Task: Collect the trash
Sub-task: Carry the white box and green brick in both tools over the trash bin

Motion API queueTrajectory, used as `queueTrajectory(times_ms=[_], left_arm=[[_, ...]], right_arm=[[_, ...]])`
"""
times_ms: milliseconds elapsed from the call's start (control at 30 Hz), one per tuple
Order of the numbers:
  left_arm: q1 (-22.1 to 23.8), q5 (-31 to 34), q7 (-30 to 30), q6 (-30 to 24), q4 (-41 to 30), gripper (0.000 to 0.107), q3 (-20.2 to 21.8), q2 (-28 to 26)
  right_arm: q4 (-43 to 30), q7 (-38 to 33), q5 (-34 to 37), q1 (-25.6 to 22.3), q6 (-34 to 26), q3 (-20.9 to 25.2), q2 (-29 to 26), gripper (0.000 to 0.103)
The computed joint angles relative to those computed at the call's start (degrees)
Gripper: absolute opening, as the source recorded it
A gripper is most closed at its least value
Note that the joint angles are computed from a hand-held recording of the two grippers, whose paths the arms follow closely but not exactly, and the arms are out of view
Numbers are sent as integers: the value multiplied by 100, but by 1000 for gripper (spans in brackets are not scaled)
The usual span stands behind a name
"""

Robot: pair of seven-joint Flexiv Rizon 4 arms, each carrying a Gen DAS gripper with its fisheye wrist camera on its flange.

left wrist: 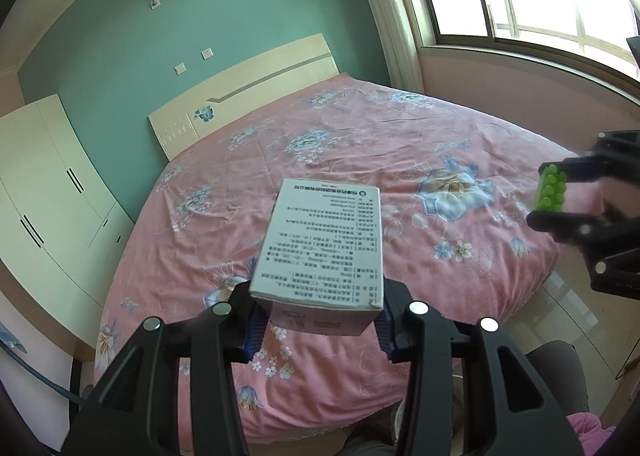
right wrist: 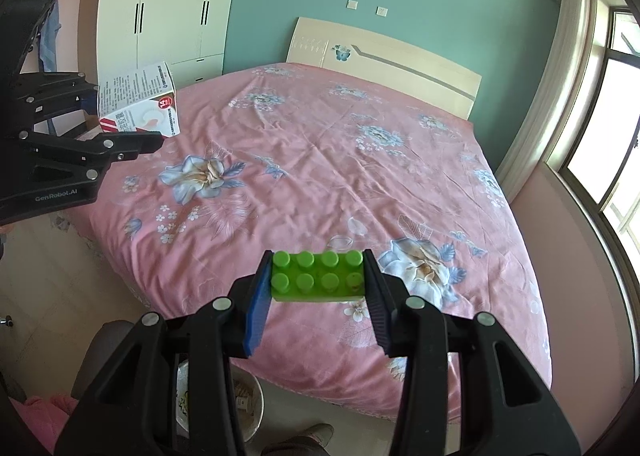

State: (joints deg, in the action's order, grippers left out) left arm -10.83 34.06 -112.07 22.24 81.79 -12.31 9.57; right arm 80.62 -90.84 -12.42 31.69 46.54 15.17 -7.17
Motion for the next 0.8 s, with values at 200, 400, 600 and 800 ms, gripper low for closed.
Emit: queueTrajectory(times_ms=[200,400,600,800], left_arm=[[-40,-186,-45,-33,519,46,26,262],[-39,-482,-31,73,1043,46,43,422],[-41,-815,-60,360,1560,46,120,492],[-61,-1123,-116,666,2049,46,198,497]], right_arm=[[390,-17,38,-3,-21,74,172,44],[671,-109,217,6,11,138,217,44],[823,-127,393,54,-6,175,120,44],[999,-125,555,79,-17,204,23,44]])
